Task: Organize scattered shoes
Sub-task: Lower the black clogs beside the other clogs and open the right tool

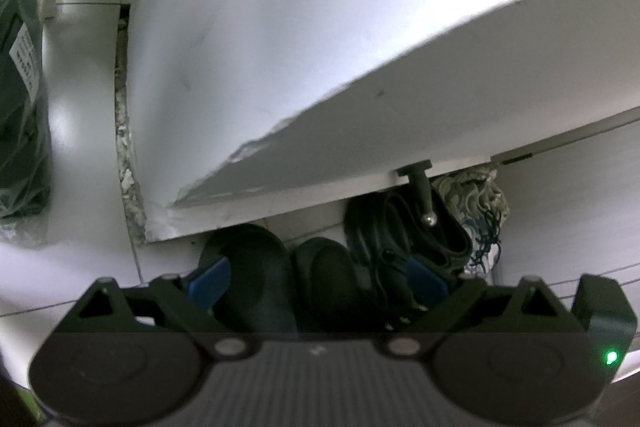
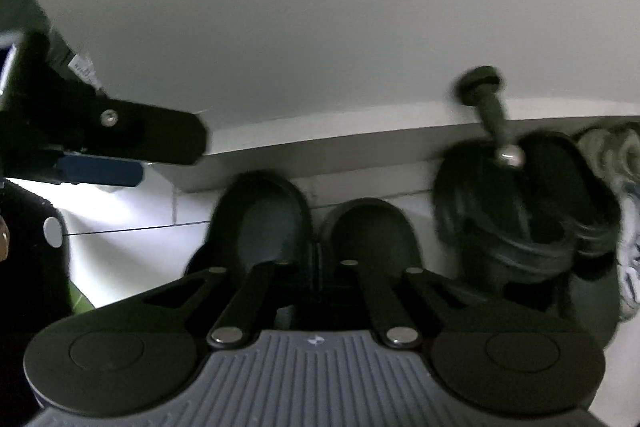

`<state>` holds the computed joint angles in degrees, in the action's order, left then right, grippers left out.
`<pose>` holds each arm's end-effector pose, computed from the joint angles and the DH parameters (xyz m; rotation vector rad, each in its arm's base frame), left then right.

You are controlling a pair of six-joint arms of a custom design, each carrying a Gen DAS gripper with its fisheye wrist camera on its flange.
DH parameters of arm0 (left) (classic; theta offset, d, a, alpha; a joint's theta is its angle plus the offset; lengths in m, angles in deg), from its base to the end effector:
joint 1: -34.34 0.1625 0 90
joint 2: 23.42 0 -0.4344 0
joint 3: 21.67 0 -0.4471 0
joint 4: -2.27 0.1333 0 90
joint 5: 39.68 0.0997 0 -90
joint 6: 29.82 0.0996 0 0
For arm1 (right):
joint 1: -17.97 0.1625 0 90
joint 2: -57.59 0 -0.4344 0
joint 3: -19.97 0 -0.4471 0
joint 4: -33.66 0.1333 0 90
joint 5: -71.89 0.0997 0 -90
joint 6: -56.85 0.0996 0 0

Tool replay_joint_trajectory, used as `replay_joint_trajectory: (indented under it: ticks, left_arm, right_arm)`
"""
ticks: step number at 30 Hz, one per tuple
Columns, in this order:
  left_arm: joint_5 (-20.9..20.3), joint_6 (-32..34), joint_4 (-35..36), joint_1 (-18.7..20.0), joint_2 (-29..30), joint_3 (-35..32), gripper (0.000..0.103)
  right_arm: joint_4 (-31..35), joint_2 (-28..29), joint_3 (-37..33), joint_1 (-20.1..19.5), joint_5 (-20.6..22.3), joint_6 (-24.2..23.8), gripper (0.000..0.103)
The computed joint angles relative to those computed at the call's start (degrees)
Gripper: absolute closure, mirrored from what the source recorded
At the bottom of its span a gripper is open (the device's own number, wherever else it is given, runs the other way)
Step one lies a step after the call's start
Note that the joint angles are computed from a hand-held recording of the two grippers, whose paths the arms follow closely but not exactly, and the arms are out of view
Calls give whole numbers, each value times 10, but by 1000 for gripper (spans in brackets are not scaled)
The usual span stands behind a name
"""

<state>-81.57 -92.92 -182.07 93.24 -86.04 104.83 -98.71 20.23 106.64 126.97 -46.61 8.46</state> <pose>-0.0890 -0.5492 0.1400 -1.0270 2.4277 -1.3406 0.3172 -0.6577 -0.0118 1.5165 -2.2001 -0.3288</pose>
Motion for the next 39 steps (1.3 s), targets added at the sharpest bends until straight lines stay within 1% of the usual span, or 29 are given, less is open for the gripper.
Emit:
replay_joint_trajectory:
  ticks: [1,3,4,5,7,11,14,18,21,24,25,27,29,30,33,34,37,39]
  left_arm:
    - [0,0,0,0,1,0,7]
    - [0,1,2,0,2,-2,7]
    - [0,1,2,0,3,-3,7]
    - [0,2,3,0,4,-4,7]
    - [1,2,2,0,8,-7,7]
    - [4,5,4,-1,11,-9,7]
    - [6,8,9,-2,13,-12,7]
    - [12,10,19,-2,15,-16,7]
    - [13,8,21,-3,11,-12,7]
    - [9,9,20,-3,12,-12,7]
    - [7,10,19,-2,13,-13,7]
    - [3,10,16,-2,11,-11,7]
    - [0,9,14,-1,11,-10,6]
    - [-1,9,13,0,11,-9,6]
    - [-5,6,7,1,10,-7,6]
    - [-6,5,5,1,9,-6,6]
    - [-11,4,0,2,8,-3,6]
    - [-11,2,-2,2,8,-2,6]
  right_arm:
    - [16,-2,-6,-1,-7,13,95]
    - [37,-8,-10,-3,-22,32,74]
    - [40,-12,-7,-3,-28,34,52]
    - [44,-19,-3,-4,-35,31,40]
    - [44,-34,8,-7,-46,23,36]
    - [52,-54,24,-17,-75,28,22]
    - [50,-64,39,-30,-103,38,17]
    - [30,-63,62,-45,-133,24,15]
    - [39,-64,68,-54,-130,32,12]
    - [7,-61,80,-59,-137,14,9]
    - [7,-60,80,-61,-135,16,8]
    - [11,-57,78,-67,-128,22,8]
    - [8,-55,79,-69,-119,15,12]
    - [-5,-54,83,-68,-117,5,13]
    - [-27,-52,88,-63,-108,-25,19]
    - [-27,-49,85,-63,-104,-24,22]
    - [-5,-35,64,-57,-103,1,23]
    - [-23,-36,72,-54,-107,-13,23]
